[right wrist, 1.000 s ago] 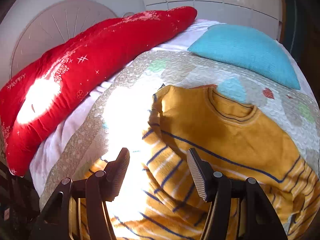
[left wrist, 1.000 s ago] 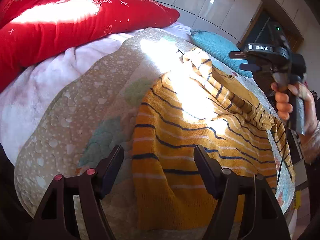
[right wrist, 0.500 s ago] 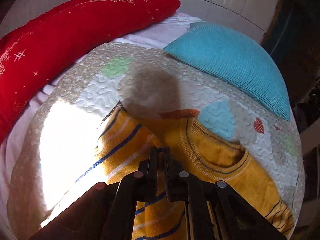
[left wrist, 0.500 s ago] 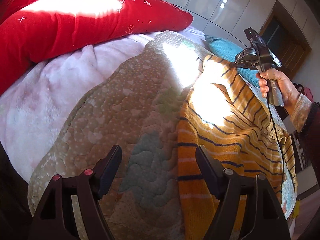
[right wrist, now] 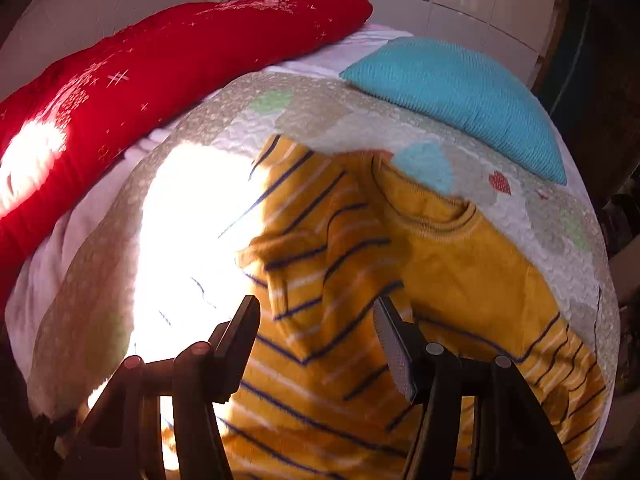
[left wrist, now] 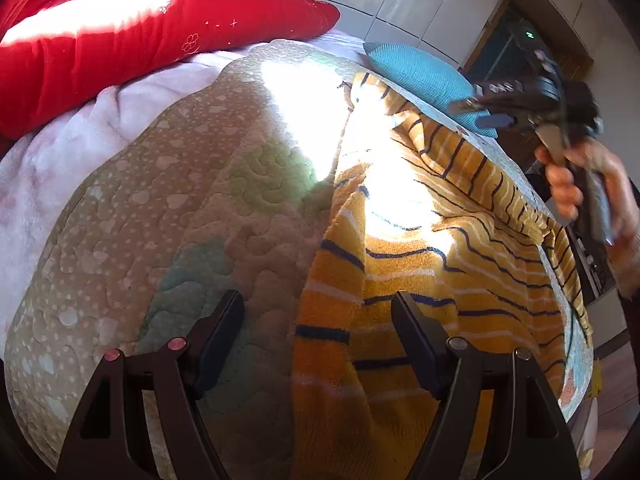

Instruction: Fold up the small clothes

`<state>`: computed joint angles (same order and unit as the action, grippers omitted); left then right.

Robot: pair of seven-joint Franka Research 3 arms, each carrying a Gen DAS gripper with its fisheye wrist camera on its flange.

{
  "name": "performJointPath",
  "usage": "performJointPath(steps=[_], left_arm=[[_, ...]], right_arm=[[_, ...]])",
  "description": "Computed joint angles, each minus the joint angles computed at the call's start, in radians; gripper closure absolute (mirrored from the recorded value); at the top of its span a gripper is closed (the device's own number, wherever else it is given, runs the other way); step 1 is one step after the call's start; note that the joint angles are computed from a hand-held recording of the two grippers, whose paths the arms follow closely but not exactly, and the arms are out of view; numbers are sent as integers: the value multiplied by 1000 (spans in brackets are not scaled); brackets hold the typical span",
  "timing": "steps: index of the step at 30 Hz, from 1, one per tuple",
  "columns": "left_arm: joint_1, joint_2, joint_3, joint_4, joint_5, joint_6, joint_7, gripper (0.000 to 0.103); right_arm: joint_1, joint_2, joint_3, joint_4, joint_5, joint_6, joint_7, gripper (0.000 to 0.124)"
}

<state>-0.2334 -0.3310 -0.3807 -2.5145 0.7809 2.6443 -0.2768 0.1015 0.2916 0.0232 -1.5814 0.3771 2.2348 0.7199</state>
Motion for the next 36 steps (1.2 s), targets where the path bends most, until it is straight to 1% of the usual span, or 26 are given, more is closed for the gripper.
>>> performJointPath(steps=[1,2,3,4,5,6,7,9,10,11,13,14,16,18,19,20,21,22,25,27,28,30,31,32,34,36], left_arm=[[-4,7,-1,12,-14,-26,11,58],[-15,11,11,17,-48,-44,34,92],[-24,5,28,6,-84,-34,44,94],[-14,-19,36,-27,-89,18,3,94],[-2,-45,39,-61,-95,66,-42,94],[4,-67,40,-86,-114,87,-62,94],[12,-88,31,-105,-126,95,-86,94],[22,-120,10,-132,-149,104,-125,94],[22,-134,-1,-141,-160,100,-139,94],[22,-144,-12,-145,-168,92,-146,95],[15,-161,-26,-146,-185,61,-150,95],[13,-169,-29,-149,-191,55,-154,96],[10,-188,-37,-157,-200,43,-168,98],[8,-220,-43,-175,-212,27,-192,99],[4,-240,-47,-185,-222,11,-206,101],[-13,-257,-49,-181,-250,-60,-204,103],[-25,-281,-58,-181,-267,-136,-208,103],[-40,-319,-60,-199,-281,-182,-222,103],[-95,-425,-35,-263,-320,-236,-227,103],[-116,-464,-47,-262,-321,-296,-205,102],[-123,-466,-55,-248,-316,-326,-186,101],[-129,-449,-67,-216,-301,-365,-154,87],[-126,-439,-78,-203,-289,-371,-155,71],[-120,-428,-90,-195,-271,-363,-164,59],[-112,-400,-97,-185,-238,-319,-182,54],[-104,-367,-89,-185,-211,-248,-190,54]], right_arm=[[-27,-46,-5,-66,18,-44,-47,60],[-49,-88,-15,-128,30,-84,-90,60],[-68,-137,-29,-204,41,-106,-134,60],[-83,-174,-45,-264,43,-125,-170,60],[-96,-212,-60,-329,39,-123,-207,61],[-107,-254,-76,-402,33,-95,-249,61],[-118,-296,-90,-473,23,-47,-290,61],[-141,-353,-118,-584,-15,64,-325,61],[-156,-367,-137,-612,6,82,-356,61],[-172,-377,-158,-623,45,75,-391,61],[-206,-370,-184,-610,60,37,-374,56],[-223,-355,-197,-590,76,-2,-358,53],[-254,-322,-213,-540,116,-87,-343,53],[-280,-318,-218,-523,148,-128,-337,52],[-290,-324,-220,-523,164,-137,-344,52],[-298,-334,-221,-526,181,-142,-357,52],[-305,-362,-223,-546,199,-142,-375,52],[-308,-375,-225,-550,220,-142,-393,52],[-300,-409,-221,-541,265,-158,-398,52],[-277,-401,-207,-505,306,-196,-370,52],[-266,-389,-202,-479,332,-227,-361,52],[-231,-358,-175,-430,386,-256,-325,52],[-212,-335,-159,-401,411,-273,-297,52],[-196,-306,-144,-367,434,-293,-260,52],[-161,-232,-109,-294,472,-314,-145,52],[-128,-142,-72,-206,493,-331,-6,52]])
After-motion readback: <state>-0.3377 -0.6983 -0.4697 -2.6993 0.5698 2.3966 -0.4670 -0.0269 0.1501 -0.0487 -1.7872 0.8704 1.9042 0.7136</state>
